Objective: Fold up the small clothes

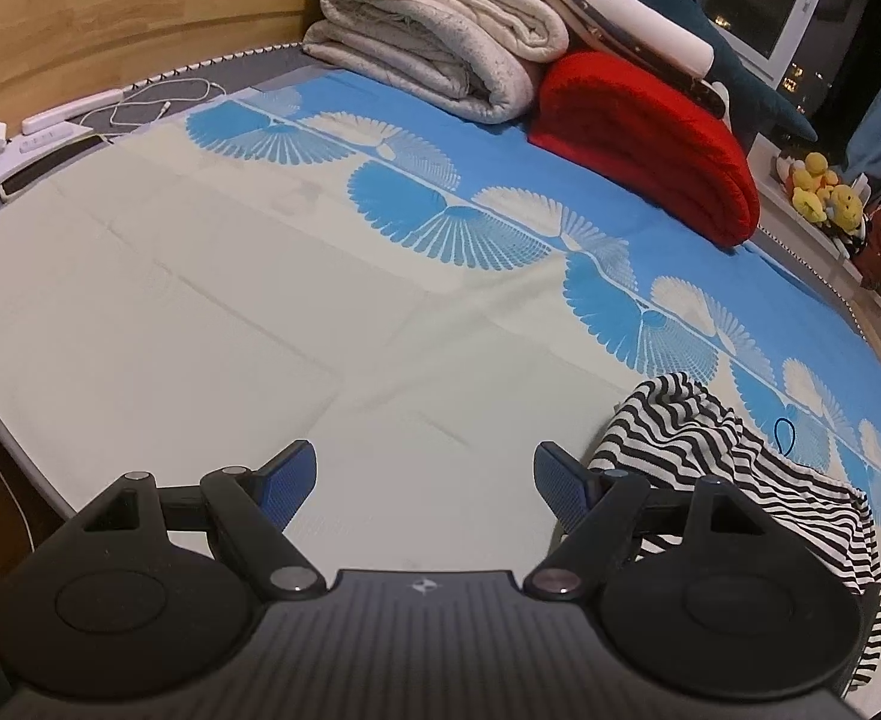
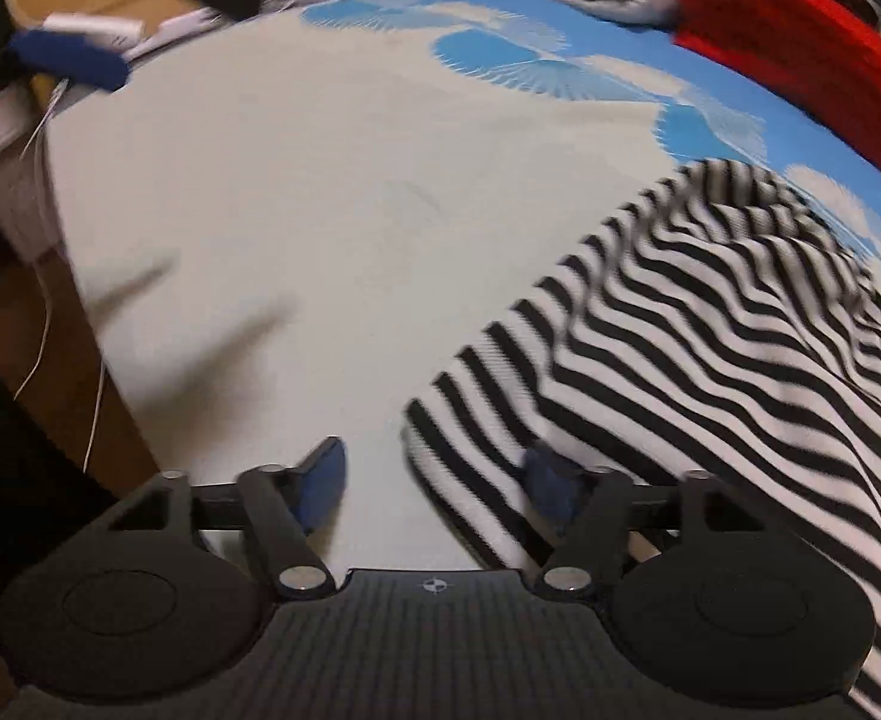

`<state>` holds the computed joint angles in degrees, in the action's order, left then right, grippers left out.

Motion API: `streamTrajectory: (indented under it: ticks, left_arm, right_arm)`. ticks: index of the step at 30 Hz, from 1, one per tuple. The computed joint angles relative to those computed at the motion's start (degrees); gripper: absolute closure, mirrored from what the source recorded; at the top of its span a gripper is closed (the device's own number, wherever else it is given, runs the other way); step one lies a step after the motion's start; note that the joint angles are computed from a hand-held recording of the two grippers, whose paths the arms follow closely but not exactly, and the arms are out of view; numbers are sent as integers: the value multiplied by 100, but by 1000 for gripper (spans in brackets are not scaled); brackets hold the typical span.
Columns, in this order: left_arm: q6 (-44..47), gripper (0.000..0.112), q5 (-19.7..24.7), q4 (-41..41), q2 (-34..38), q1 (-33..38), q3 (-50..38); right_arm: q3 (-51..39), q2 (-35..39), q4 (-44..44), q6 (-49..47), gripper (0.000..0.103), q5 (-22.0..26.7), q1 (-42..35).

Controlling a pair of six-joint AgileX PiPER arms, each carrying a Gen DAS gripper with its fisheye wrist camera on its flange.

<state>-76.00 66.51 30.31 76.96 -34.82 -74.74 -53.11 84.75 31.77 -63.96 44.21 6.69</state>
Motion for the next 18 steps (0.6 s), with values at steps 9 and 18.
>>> streamTrajectory:
  ticks: [9,18]
  left_arm:
    - [-19,28,-96,-194,-151,227,184]
    - [126,28,-208,-588,-141,439,205]
  right_arm:
    - [-84,78,-750,886,62,-779,513]
    - [-246,279,-979,925,100,-851,592]
